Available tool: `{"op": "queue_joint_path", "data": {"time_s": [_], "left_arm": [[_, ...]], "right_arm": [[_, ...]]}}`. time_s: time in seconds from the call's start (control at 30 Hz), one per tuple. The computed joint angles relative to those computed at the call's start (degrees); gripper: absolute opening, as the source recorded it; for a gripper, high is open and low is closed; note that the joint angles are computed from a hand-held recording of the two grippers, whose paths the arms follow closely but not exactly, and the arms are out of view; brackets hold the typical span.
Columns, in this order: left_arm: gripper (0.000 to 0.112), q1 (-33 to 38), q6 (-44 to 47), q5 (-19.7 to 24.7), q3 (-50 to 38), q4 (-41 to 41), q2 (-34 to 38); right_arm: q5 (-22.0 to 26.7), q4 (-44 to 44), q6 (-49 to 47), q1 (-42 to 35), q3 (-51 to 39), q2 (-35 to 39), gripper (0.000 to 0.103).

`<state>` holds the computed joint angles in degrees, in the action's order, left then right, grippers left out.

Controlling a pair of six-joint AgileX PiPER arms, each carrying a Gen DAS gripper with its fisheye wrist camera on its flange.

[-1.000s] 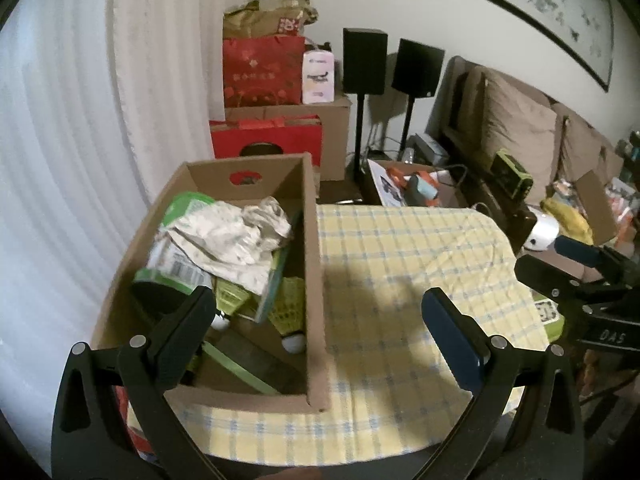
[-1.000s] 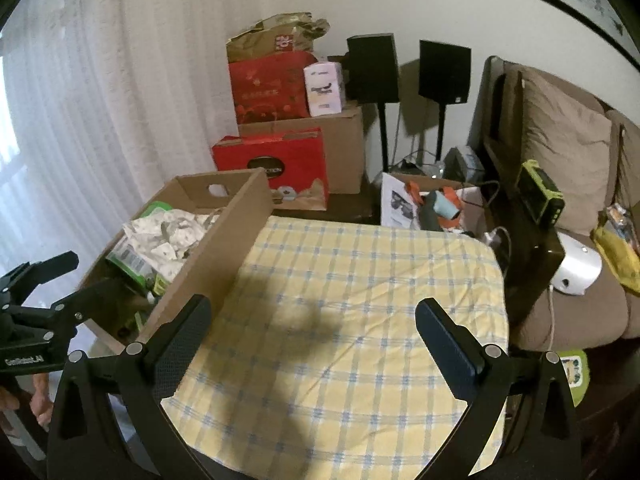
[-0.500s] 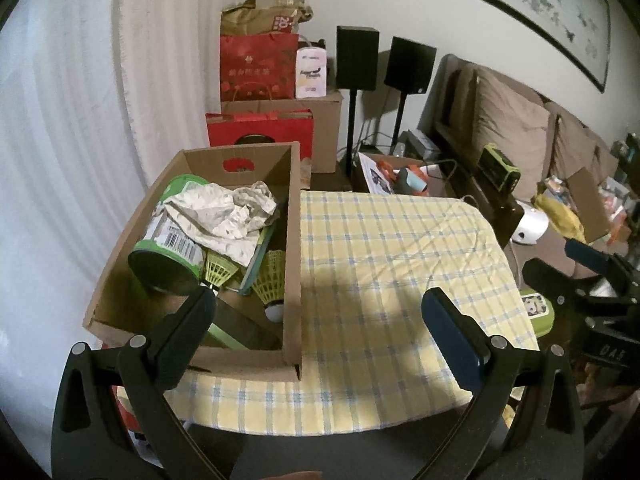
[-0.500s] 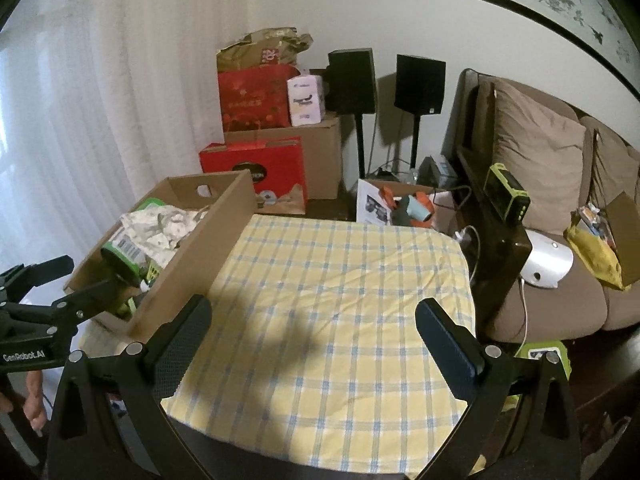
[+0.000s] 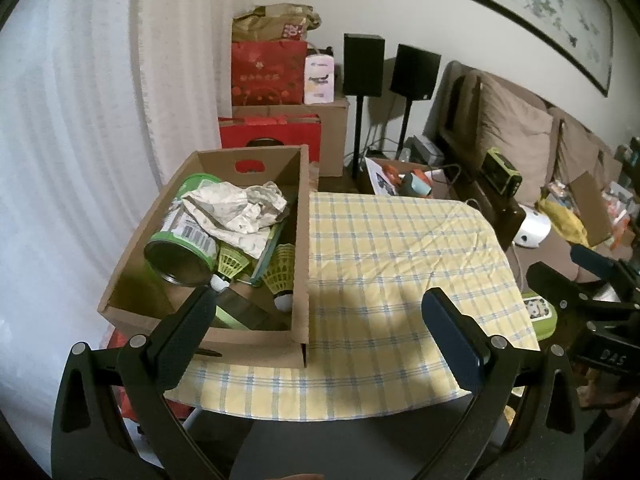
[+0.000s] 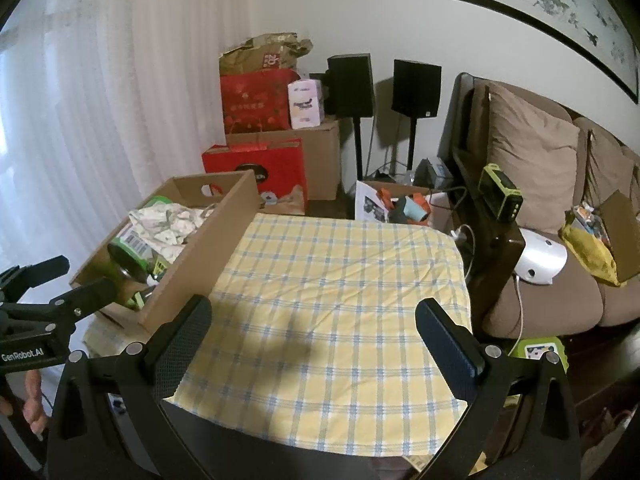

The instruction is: Organize objects

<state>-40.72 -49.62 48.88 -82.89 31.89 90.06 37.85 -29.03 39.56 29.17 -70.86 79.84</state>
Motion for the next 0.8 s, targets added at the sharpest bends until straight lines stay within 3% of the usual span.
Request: {"op": "queue_joint_path", "data": {"time_s": [0.8], "left_arm": [[0.103,-0.3,-0.7,0.6,-0.1,0.4,1.1]], "right_arm": [[0.8,0.0,0.8,1.1,-0.2,0.2,0.103]]}}
